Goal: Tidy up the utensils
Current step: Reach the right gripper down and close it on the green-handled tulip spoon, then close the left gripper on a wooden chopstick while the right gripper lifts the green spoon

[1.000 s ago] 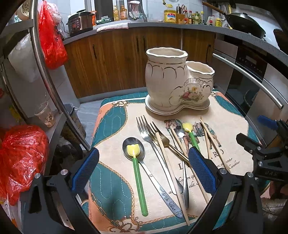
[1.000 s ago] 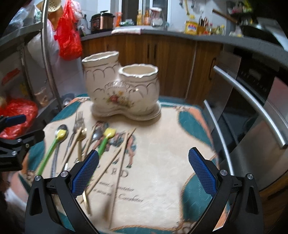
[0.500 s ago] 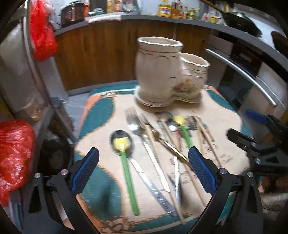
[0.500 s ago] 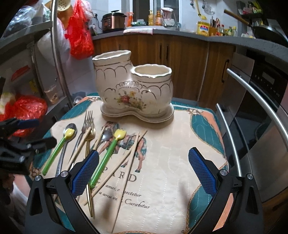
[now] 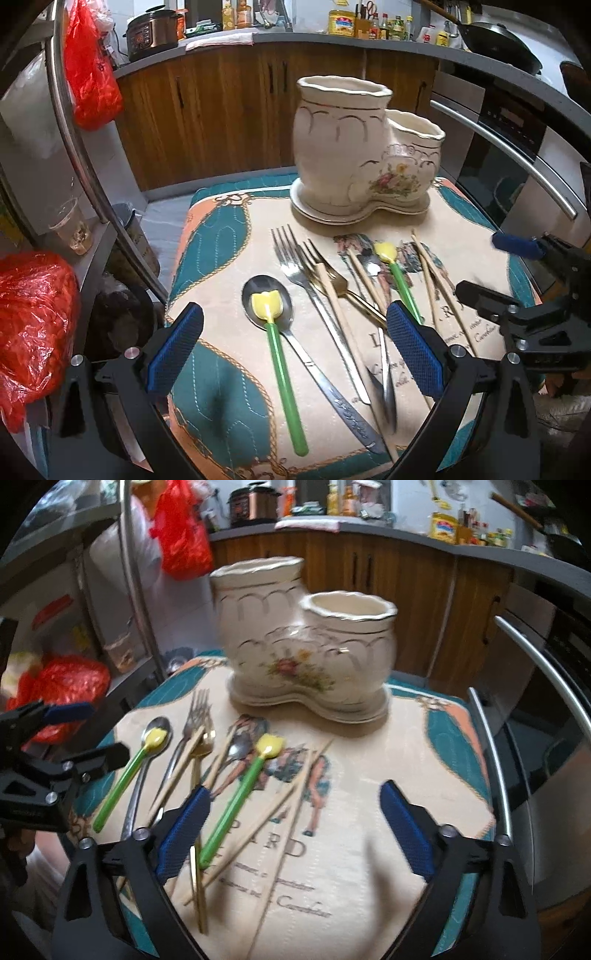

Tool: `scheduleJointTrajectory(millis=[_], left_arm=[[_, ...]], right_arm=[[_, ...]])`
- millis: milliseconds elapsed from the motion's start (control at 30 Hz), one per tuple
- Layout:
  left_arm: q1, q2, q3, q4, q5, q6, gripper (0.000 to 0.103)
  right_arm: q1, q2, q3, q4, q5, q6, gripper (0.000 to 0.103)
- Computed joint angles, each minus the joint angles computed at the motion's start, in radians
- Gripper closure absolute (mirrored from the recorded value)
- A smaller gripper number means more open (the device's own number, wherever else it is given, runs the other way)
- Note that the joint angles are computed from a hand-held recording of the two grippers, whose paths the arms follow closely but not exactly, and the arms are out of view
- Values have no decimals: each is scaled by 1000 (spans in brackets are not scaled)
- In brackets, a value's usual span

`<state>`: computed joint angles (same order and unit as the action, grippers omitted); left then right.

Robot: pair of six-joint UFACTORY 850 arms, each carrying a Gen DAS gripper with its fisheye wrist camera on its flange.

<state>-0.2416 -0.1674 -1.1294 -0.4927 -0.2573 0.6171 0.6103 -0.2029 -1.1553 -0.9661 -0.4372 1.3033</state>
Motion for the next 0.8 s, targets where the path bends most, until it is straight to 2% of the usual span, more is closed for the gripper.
scheduleJointTrajectory(millis=[33, 200, 333, 500, 700, 767, 800], left_arm=[[5, -8, -6, -15, -6, 9, 5], [24, -32, -22, -44, -28, 17, 6], [31, -32, -20, -42, -20, 16, 6], [40, -28, -15, -86, -20, 62, 6], [47, -27, -13, -126, -22, 97, 6], [46, -26, -11, -125, -22, 101, 6], [46, -26, -11, -141, -23, 123, 6]], right_arm=[[-2, -15, -18, 34, 1, -37, 36], [-28, -85, -102, 291, 23, -277, 60], [-33, -133, -156, 359, 1, -346, 76], [-45, -175, -198, 488, -23, -447, 78], [-37, -214, -236, 505, -73, -463, 78], [-32, -219, -243, 480, -78, -443, 80], [-33, -217, -241, 484, -68, -442, 86]])
